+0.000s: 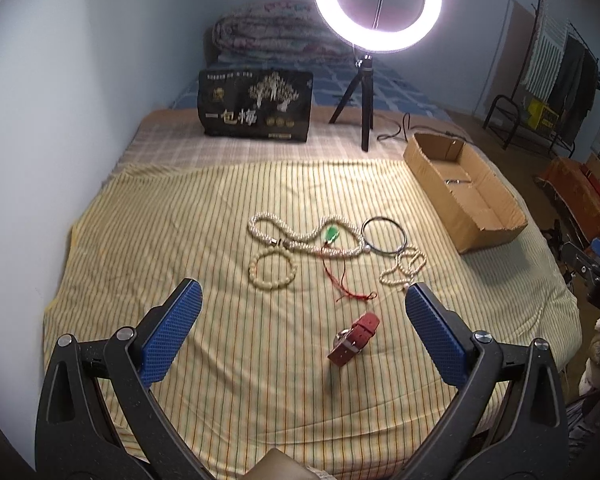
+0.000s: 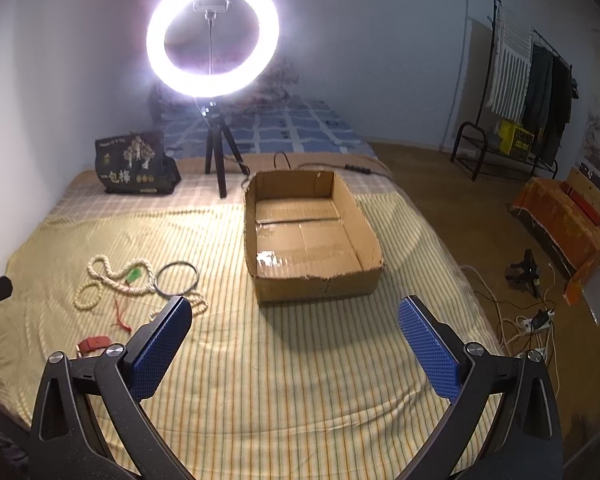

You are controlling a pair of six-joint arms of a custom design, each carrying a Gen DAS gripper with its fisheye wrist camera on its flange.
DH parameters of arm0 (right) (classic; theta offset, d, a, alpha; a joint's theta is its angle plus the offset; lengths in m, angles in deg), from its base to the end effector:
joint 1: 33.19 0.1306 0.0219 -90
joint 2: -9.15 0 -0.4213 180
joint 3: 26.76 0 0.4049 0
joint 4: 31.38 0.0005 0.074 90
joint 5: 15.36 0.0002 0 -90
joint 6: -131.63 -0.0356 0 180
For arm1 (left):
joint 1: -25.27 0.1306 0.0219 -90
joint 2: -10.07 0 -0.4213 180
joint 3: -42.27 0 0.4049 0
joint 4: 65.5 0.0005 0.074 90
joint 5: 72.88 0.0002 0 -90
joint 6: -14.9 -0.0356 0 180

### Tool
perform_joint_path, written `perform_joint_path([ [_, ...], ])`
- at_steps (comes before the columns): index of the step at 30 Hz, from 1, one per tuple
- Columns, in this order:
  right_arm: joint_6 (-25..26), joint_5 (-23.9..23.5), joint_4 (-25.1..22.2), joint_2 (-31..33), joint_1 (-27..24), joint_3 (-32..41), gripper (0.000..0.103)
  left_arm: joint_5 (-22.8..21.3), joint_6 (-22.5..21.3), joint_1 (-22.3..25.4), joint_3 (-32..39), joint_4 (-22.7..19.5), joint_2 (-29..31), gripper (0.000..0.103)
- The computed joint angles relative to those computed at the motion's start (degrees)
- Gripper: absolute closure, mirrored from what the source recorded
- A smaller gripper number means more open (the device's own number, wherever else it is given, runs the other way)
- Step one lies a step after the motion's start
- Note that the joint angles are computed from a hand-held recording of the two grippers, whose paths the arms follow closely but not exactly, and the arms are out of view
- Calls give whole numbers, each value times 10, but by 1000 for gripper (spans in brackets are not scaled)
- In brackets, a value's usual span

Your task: Organize jewelry

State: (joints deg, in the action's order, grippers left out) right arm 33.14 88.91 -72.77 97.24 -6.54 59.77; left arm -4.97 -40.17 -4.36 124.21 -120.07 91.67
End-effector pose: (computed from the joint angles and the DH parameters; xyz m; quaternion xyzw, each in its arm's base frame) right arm 0.4438 0.2123 0.4666 -0.0946 0.9062 0.0110 0.4120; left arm 0.3781 -0.2002 0.4629 -0.1020 0.9303 -0.0068 0.3522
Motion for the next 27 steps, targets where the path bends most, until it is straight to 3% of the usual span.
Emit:
perform_joint_path([
  [8, -12, -20, -52, 28, -3, 23, 1, -24, -30, 0, 9, -22, 8, 0],
  [14, 35, -27, -57, 44, 3, 29, 1, -27, -41, 10, -2, -10, 2, 0],
  [18, 75, -45, -35, 49, 4, 27, 1, 18, -60, 20, -18, 7, -7, 1],
  [20, 90, -56, -30, 55, 4, 33, 1, 35, -64, 22, -22, 11, -8, 7],
  [22, 98, -78, -29, 61, 1, 42, 1, 59, -68, 24, -24, 9, -5, 23],
  [27, 103, -111, -55, 91, -3, 81, 1, 117, -78, 20, -30, 21, 1, 30],
])
